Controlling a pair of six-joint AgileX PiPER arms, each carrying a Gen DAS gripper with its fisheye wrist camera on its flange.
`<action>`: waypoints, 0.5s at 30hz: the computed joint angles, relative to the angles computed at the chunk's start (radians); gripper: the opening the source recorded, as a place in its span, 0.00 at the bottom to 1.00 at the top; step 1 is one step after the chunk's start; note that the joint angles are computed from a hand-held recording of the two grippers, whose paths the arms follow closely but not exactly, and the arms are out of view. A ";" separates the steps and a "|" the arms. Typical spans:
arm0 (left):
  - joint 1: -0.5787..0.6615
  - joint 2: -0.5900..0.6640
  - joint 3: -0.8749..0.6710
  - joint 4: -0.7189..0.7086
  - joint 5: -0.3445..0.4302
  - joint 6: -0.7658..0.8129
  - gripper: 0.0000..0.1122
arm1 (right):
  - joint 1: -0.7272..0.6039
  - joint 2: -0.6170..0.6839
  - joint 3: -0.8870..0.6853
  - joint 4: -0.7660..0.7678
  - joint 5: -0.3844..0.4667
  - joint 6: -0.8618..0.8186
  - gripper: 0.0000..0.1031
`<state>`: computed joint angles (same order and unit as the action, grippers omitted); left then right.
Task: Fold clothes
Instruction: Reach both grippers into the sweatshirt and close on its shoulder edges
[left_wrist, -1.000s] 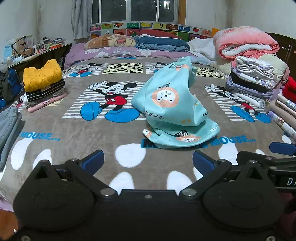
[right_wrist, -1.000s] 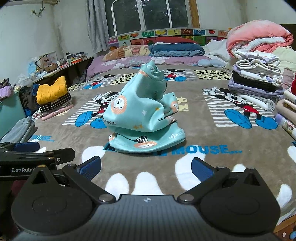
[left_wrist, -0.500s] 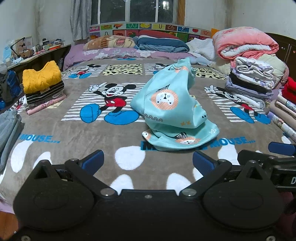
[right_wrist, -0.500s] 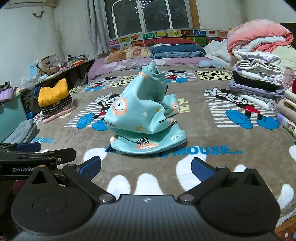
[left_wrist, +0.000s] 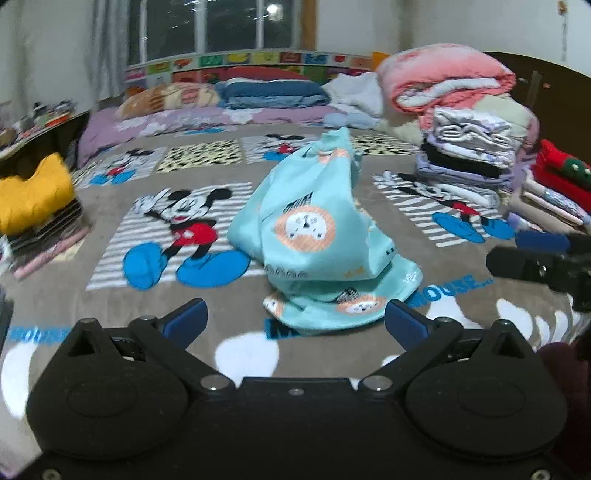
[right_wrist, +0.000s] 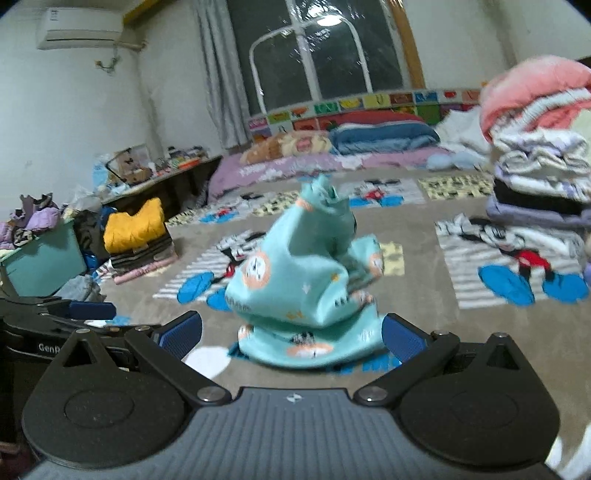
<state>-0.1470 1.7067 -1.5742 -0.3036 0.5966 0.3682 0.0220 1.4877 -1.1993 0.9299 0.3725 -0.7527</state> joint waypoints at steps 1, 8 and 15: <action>0.011 0.021 -0.025 -0.031 0.007 0.043 0.92 | -0.012 0.015 -0.016 0.028 0.009 -0.040 1.00; 0.059 0.203 -0.285 -0.065 0.136 0.111 0.92 | -0.081 0.120 -0.113 0.185 0.069 -0.305 1.00; 0.110 0.467 -0.722 -0.107 0.393 0.099 0.92 | -0.146 0.272 -0.301 0.160 0.191 -0.261 1.00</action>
